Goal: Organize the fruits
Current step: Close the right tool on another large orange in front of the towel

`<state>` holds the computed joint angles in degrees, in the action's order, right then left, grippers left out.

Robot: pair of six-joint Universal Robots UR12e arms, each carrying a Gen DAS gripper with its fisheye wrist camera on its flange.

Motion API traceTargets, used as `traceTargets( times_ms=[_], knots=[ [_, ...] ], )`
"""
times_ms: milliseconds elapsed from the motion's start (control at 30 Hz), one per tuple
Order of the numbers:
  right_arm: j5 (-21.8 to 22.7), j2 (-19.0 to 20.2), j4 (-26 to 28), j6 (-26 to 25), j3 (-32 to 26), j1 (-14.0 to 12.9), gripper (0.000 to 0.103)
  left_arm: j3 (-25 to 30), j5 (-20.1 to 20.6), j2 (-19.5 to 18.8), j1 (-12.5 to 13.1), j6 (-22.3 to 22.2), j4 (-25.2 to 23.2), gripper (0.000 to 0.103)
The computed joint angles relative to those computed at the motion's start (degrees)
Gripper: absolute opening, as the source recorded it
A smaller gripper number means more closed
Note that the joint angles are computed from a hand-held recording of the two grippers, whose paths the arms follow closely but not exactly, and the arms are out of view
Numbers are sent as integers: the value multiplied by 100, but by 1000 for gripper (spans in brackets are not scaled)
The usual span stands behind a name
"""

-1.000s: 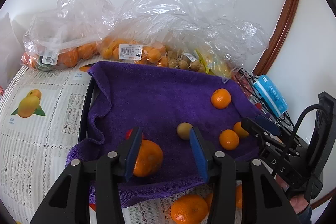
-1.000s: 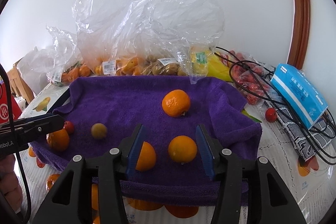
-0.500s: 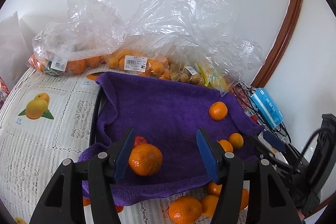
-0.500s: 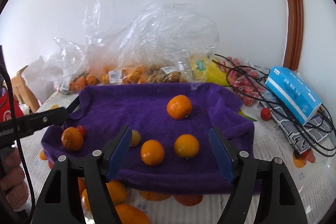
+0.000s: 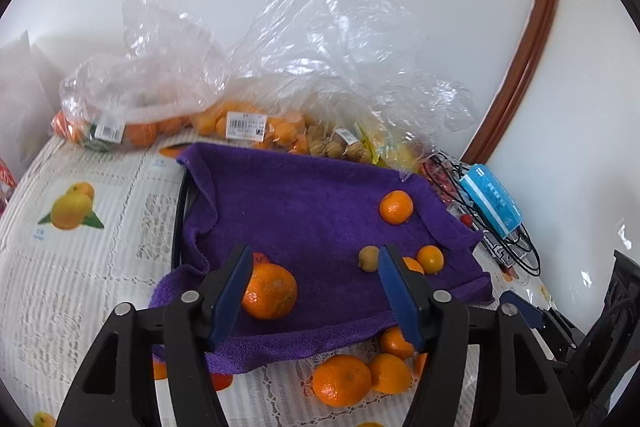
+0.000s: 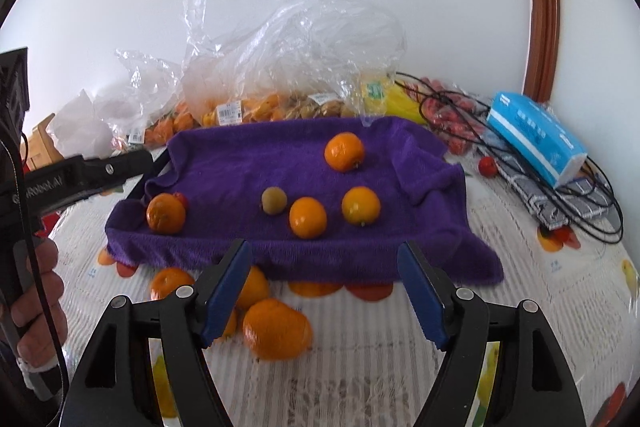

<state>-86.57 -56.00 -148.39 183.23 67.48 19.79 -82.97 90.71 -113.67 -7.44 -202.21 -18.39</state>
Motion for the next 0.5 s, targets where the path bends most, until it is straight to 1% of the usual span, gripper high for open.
traceTargets(
  times_ms=[67, 167, 267, 300, 367, 400, 433, 467, 500],
  knots=[
    [-16, -46, 76, -25, 64, 10, 75, -43, 114, 24, -26, 48, 87, 66],
    [-89, -88, 202, -88, 131, 46, 75, -72, 4, 47, -7, 21, 73, 66],
    [20, -94, 420, -65, 145, 68, 75, -94, 13, 63, -9, 36, 57, 66],
    [-1, -85, 521, -113, 131, 89, 75, -103, 27, 70, -10, 44, 51, 66],
    [-221, -45, 574, -244, 118, 159, 73, -126, 48, 85, -6, 26, 54, 66],
    [-353, -22, 600, -302, 107, 194, 71, -143, 34, 93, 1, 12, 70, 66],
    [-390, -5, 639, -353, 103, 213, 64, -157, 31, 102, 9, -12, 75, 66],
    [-369, 12, 733, -391, 83, 220, 52, -165, 32, 108, 16, -35, 73, 66],
    [-354, 32, 867, -416, 46, 227, 46, -179, 21, 115, 26, -62, 86, 66]
  ],
)
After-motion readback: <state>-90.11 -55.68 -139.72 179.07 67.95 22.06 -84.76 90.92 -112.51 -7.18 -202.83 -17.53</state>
